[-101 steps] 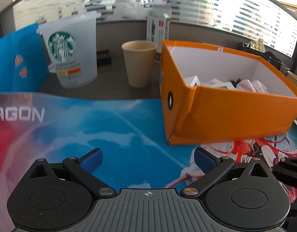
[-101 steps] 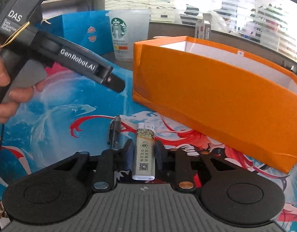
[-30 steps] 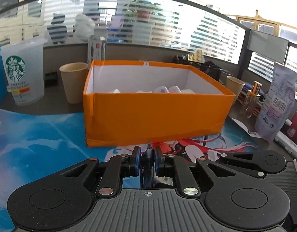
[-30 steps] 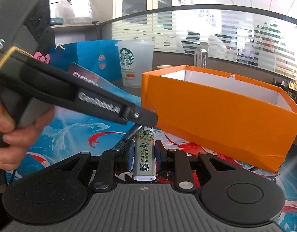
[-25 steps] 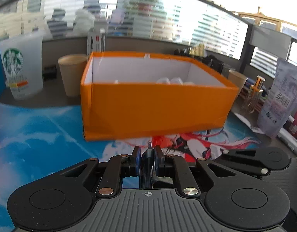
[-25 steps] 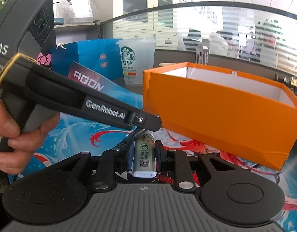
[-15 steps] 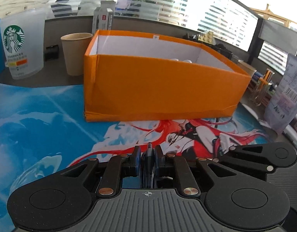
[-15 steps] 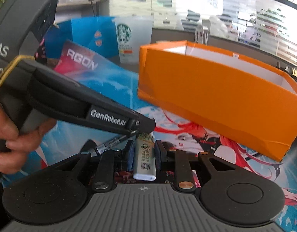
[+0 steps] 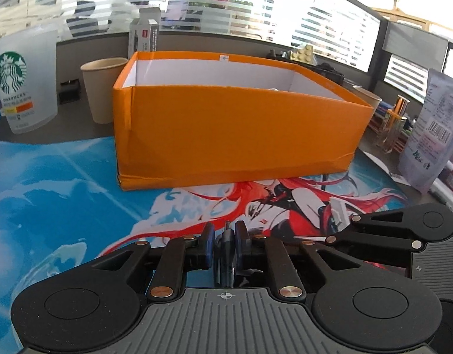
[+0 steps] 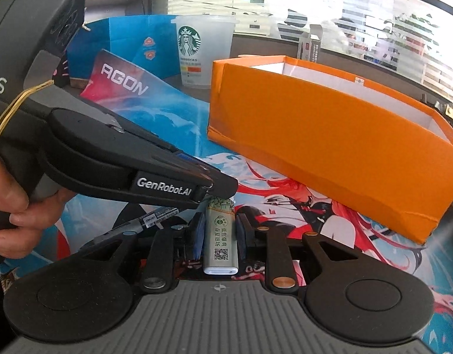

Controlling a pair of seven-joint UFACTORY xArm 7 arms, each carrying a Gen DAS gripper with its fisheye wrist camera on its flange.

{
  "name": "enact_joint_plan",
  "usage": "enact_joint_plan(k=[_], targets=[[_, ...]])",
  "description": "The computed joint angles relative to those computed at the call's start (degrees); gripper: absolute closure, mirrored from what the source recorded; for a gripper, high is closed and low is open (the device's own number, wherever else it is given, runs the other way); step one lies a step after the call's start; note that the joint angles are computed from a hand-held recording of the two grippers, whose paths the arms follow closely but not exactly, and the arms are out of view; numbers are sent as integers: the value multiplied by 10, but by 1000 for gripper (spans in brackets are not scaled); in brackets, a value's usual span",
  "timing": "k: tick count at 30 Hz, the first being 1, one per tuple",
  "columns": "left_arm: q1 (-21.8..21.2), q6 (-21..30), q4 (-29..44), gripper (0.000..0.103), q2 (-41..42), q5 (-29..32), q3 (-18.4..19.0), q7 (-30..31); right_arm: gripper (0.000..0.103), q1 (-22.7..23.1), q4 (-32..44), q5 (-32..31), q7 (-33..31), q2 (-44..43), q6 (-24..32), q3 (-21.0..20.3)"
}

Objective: Organize rigid objects
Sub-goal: 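Carry the green lighter and black pen over the orange box with both tools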

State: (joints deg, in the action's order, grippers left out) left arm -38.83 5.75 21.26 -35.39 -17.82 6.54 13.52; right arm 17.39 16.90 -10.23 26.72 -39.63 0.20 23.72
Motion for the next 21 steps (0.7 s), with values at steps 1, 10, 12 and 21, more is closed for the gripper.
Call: enact_joint_plan(k=[1,10,12,21], targets=[[2,4,1,91,-1,-1,-1,-3,82,-2,-4,0,2,-9,4,2],[18,-17,-7,91,-47,22,-16,-20,82,-33,-37,-3,37,-95,27,6],[21,-22,-5,91,-54,29,-19,-25,82,-39,-40,-6,41,-115,29,8],[12,-49,7,91,-79,59,-10,-37,82,-71,-40,-19,48,-172,25,15]])
